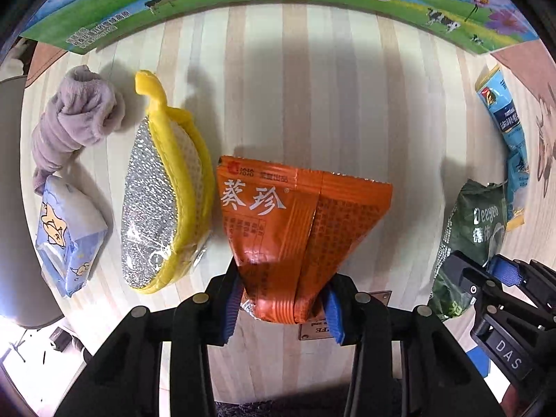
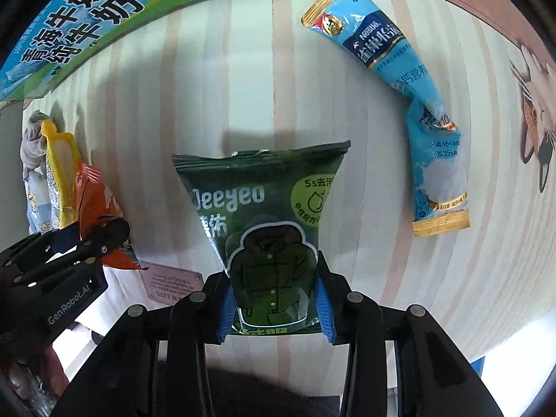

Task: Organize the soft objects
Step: 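Lower both bags into the box and open both tools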

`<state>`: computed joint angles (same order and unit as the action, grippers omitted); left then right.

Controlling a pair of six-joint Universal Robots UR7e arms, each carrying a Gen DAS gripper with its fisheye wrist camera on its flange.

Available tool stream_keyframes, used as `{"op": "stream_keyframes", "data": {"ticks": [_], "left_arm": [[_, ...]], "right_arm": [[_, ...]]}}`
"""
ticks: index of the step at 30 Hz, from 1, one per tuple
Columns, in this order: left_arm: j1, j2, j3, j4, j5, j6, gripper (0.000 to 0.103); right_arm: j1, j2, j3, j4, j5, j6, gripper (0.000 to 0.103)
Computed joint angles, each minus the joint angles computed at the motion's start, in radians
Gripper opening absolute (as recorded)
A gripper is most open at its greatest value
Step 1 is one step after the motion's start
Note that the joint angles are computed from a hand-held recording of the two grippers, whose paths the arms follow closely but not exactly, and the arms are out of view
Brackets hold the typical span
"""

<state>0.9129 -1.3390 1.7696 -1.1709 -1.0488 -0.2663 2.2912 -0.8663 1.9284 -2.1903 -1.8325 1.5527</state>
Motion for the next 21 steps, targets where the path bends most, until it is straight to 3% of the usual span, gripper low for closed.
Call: {"op": "stream_keyframes", "data": {"ticks": [4,11,15,19,21], "left_arm": [[-0.02,-0.004,-0.057,0.006,-0.005,0.028,0.034],[-0.104,0.003,-0.316,-0.024,-0.117,0.107,0.034],[-0.104,0.136,-0.542,-0.03,-0.128,0.168,0.034],[-0.062,0.301,-0.71,-0.068,-0.025,0.204,0.034],[-0.03,0.394,-0.813,-0.023,-0.001,0.204,0.034]], "right_arm": [[-0.019,0.019,-0.077,0.054,-0.05,-0.029,0.036],[0.072,-0.065,-0.184,0.098,-0.164,-0.028,0.036],[0.098,-0.099,-0.302,0.198,-0.268,-0.055,0.036],[0.049,-0.1,-0.381,0.24,-0.325,-0.109,0.036],[0.013,-0.081,-0.421,0.277,-0.349,-0.119,0.036]]}}
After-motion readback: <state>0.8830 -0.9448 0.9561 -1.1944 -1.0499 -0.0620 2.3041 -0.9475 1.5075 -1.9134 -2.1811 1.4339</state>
